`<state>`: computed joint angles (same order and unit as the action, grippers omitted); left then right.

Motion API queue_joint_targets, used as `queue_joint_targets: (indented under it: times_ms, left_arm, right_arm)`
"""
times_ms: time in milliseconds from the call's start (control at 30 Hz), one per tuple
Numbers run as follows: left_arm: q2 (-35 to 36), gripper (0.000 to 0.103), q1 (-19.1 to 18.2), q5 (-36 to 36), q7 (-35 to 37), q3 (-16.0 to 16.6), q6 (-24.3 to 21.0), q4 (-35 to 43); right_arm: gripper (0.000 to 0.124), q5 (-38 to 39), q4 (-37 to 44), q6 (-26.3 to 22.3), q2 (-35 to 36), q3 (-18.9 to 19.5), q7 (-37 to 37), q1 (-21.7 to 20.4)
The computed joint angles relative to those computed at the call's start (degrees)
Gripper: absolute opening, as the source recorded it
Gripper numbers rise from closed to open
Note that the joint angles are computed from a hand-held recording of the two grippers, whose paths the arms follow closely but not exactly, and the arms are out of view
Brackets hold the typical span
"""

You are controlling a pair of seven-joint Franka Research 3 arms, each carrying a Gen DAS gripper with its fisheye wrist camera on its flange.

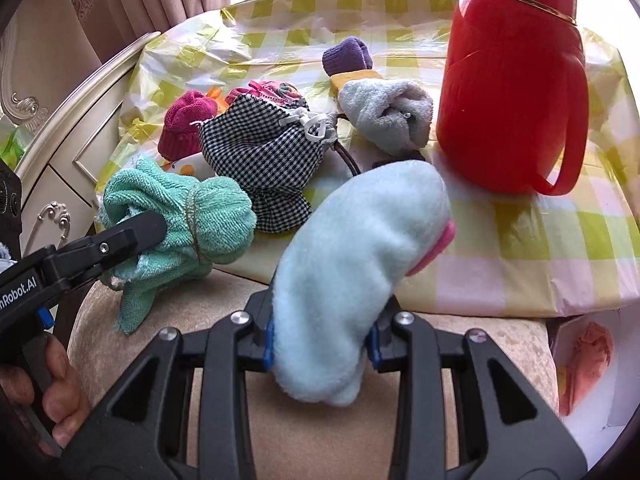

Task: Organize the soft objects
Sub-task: 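Carry the blue mitten and teal towel into the white box and release both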

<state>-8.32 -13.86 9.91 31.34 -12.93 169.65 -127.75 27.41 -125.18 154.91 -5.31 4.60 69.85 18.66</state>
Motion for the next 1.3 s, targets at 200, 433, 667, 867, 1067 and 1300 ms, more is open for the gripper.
queue_joint_targets:
  times_ms: [200,433,667,867,1067,1300]
  left_arm:
    - [2.1,0.027,-1.5,0.0,1.8,-0.8,-0.9,3.3]
    - [7.9,0.025,-4.2,-3.6,8.7,-2.1,-1.8,10.7]
    - [16.8,0.014,-6.0,-6.2,17.5,-4.8,-4.4,22.5]
    - [19.5,0.024,-8.5,-0.4,13.3,-2.6,-9.8,27.3]
    - [24.1,0.082,-10.0,9.1,10.4,-1.1,-23.4,35.8]
    - [38.8,0.081,-11.8,5.4,23.9,-2.3,-43.2,57.0]
  right_arm:
    - [0.037,-0.5,5.6,0.0,3.8,-0.9,2.0,-1.0]
    - [0.037,0.6,0.5,1.1,-1.6,-2.8,2.9,-3.8]
    - [0.037,-2.6,-3.1,2.4,-4.9,-4.7,7.6,-8.1]
    - [0.037,-4.5,-4.8,2.4,-5.4,-5.8,10.2,-10.6]
    - [0.037,-4.7,-5.3,2.4,-5.1,-6.7,10.9,-12.4]
    - [0.037,-7.6,-6.7,3.5,-5.9,-6.8,13.7,-16.1]
